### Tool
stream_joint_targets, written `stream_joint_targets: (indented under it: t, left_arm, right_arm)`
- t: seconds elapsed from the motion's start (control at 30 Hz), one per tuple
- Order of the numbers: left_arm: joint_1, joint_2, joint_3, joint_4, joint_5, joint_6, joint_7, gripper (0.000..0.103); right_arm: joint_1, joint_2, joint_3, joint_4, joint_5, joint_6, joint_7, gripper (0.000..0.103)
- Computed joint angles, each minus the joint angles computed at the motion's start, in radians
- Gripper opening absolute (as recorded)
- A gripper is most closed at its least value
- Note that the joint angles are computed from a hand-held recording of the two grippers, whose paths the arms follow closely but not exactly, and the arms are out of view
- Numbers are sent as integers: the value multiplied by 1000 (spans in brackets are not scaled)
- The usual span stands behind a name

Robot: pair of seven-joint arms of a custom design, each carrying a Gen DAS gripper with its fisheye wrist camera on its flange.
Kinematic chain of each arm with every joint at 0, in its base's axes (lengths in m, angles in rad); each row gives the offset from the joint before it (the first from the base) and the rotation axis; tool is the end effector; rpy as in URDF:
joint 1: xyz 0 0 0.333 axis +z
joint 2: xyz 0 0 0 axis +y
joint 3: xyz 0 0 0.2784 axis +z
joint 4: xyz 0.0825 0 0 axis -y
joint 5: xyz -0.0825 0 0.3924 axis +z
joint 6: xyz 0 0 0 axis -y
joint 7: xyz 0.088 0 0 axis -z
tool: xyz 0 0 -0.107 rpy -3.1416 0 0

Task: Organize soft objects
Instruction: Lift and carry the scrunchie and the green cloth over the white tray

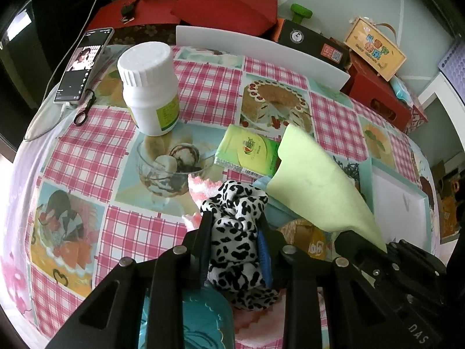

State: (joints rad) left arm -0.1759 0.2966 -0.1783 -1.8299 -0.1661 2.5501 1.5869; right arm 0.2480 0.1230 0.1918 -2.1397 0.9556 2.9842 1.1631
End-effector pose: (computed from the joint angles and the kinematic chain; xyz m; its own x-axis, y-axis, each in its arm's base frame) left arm 0.6233 -0.2202 0.3794 -0.2651 -0.9462 0.1853 -0.8996 0.1736 -0.4007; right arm 0.5576 0.1972 0.3673 0.0978 -0.8808 -0.4633 -0.8112 0.1991 -0.5498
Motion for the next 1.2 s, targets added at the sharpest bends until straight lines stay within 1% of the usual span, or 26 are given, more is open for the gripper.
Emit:
stream_joint_targets:
  t: [0.13,0.23,0.4,0.6,0.8,1.07,1.2]
  left_arm:
    - [2,-18,-2,-20,-9,36,5,26]
    - [5,-32,-6,-38,-23,61,14,25]
    - [13,-63,-17,-78,-66,133,47,24]
    - [20,-96,-27,-111,-124,199,88,24]
    - [24,-123,-39,-135,-189,260,138,24]
    - [13,-134,-53,-137,-245,282,198,24]
    - [2,-137,-62,-133,-265,290,223,24]
  right_arm:
    - [-7,-10,17,5,105,22,-106,9]
    - [3,-19,13,6,155,38,-160,9]
    - [21,-34,2,6,230,53,-236,9]
    - [43,-52,-19,-2,268,67,-269,9]
    - [59,-73,-37,-9,343,82,-335,9]
    - [80,-105,-61,-29,391,106,-372,9]
    - [87,-131,-78,-63,353,131,-330,9]
